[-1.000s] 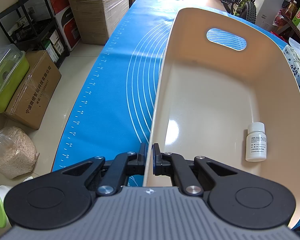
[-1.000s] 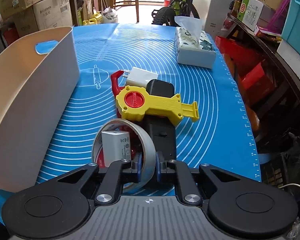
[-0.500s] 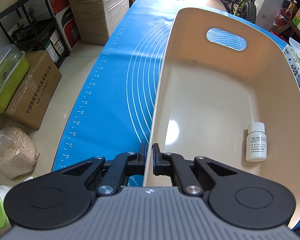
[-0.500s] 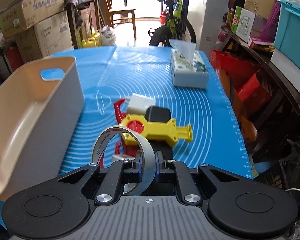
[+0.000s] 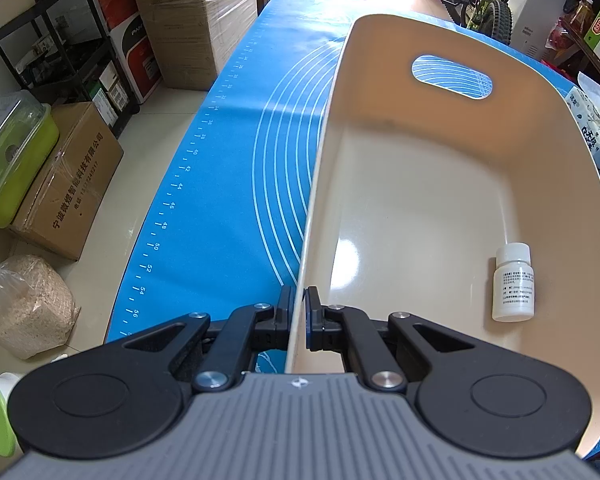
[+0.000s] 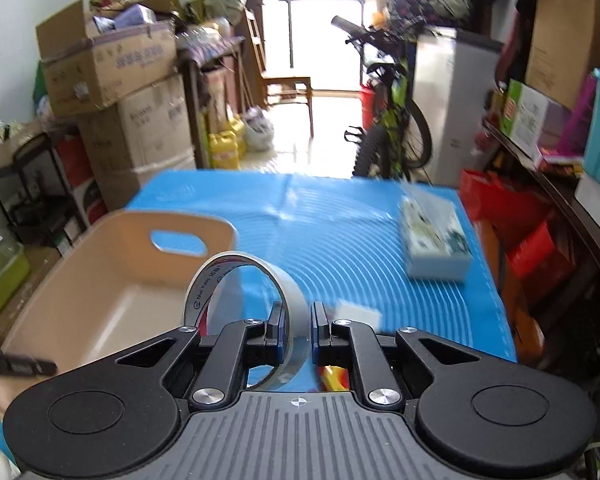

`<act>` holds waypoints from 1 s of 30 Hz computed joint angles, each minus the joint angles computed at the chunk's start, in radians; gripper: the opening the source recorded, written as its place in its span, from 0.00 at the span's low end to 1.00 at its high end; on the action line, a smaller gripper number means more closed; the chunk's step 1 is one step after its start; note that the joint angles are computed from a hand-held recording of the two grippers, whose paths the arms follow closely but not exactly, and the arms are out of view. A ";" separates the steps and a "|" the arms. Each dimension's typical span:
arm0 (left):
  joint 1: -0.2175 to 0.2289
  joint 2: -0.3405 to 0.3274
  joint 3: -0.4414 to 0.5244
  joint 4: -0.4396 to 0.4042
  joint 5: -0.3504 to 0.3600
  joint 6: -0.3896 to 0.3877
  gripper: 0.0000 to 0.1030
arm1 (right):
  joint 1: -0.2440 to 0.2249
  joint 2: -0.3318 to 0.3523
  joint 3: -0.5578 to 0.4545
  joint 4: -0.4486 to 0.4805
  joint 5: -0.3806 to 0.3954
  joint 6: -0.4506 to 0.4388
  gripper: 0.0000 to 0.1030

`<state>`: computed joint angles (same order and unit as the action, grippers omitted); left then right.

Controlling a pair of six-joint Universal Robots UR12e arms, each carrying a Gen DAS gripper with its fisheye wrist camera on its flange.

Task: Organize rigid objects
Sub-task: 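Lower the tape roll into the bin with the right tool and release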

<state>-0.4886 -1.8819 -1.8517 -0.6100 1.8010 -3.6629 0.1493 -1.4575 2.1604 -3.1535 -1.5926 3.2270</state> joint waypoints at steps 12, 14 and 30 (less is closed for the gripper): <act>-0.003 -0.003 0.005 -0.004 0.003 -0.003 0.07 | 0.087 0.098 -0.097 0.037 0.040 -0.045 0.22; -0.004 -0.003 0.005 -0.004 0.003 -0.003 0.07 | 0.099 0.112 -0.109 0.067 0.044 -0.056 0.22; -0.004 -0.005 0.010 -0.007 0.005 0.000 0.07 | 0.145 0.168 -0.161 0.318 0.062 -0.136 0.24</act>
<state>-0.4924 -1.8870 -1.8417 -0.6170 1.8056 -3.6630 0.2942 -1.2899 1.9992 -2.8352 -1.5301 3.0909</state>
